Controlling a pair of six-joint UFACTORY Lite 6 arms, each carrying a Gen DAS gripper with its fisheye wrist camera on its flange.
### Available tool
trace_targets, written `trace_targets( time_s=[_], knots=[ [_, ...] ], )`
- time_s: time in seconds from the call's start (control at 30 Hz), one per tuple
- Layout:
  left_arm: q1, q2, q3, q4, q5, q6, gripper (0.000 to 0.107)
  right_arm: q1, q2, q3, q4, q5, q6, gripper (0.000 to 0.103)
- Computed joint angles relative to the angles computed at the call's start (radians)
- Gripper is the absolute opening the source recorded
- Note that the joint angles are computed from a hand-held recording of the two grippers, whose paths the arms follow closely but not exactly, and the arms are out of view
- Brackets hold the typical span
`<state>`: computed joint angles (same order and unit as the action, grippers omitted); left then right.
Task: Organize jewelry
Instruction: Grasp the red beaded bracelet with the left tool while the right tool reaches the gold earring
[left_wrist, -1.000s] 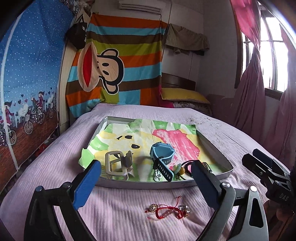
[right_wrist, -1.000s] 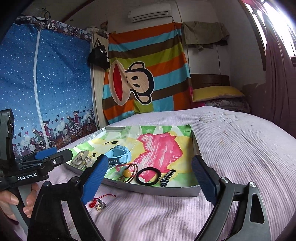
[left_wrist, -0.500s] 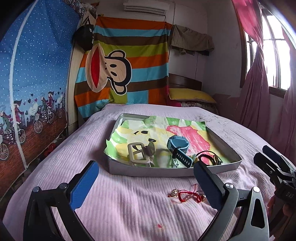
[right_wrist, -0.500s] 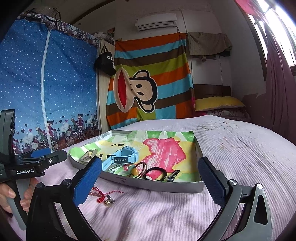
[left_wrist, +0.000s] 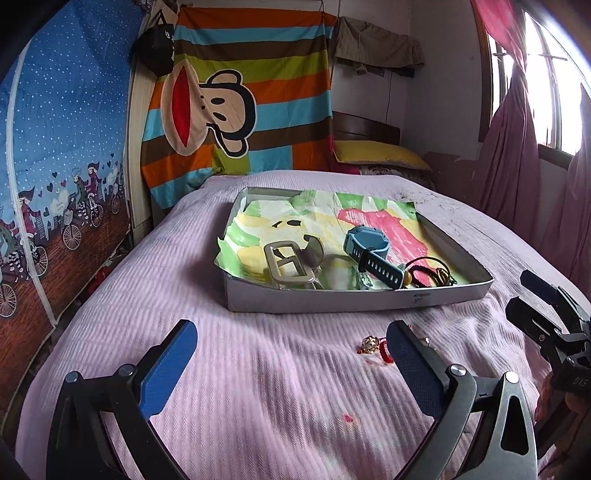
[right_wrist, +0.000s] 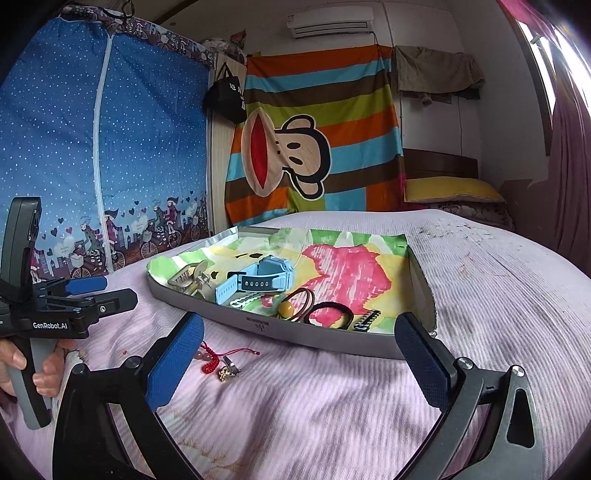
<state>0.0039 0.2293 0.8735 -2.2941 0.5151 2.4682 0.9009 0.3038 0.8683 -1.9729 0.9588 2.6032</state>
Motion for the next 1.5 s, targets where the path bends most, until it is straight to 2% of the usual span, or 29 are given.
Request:
trace_targets(
  time_s=[0.13,0.2,0.33,0.43,0.6,0.7,0.77,0.9,1.13,1.3,1.5],
  knots=[
    [-0.004,0.023,0.035,0.133,-0.021,-0.083,0.103,-0.025,0.012,0.012,-0.028,-0.066,-0.006,0.101],
    [-0.010,0.023,0.039,0.172,-0.022,-0.102,0.102,-0.034,0.025,0.025,-0.038,-0.096,-0.016,0.097],
    [-0.017,0.038,0.064,0.296,-0.036,-0.187,0.088,-0.055,0.054,0.064,-0.045,-0.176,-0.058,0.087],
    [-0.019,0.061,0.096,0.407,-0.035,-0.281,0.079,-0.070,0.073,0.088,-0.055,-0.229,-0.080,0.078],
    [-0.018,0.091,0.146,0.571,-0.016,-0.427,0.065,-0.096,0.113,0.138,-0.071,-0.327,-0.122,0.050],
    [-0.027,0.105,0.170,0.644,-0.013,-0.494,0.056,-0.103,0.142,0.176,-0.057,-0.377,-0.169,0.038],
    [-0.034,0.113,0.185,0.697,-0.011,-0.546,0.050,-0.108,0.161,0.203,-0.042,-0.411,-0.202,0.034],
    [-0.053,0.144,0.239,0.830,-0.011,-0.691,0.044,-0.121,0.186,0.245,0.006,-0.472,-0.275,0.030],
    [-0.077,0.217,0.361,1.062,0.010,-0.963,0.033,-0.161,0.221,0.300,0.049,-0.570,-0.330,0.029],
    [-0.099,0.230,0.398,1.149,0.009,-1.059,0.025,-0.186,0.239,0.327,0.063,-0.621,-0.348,0.027],
    [-0.113,0.239,0.418,1.204,0.011,-1.130,0.010,-0.193,0.255,0.355,0.136,-0.645,-0.425,0.022]
  ],
)
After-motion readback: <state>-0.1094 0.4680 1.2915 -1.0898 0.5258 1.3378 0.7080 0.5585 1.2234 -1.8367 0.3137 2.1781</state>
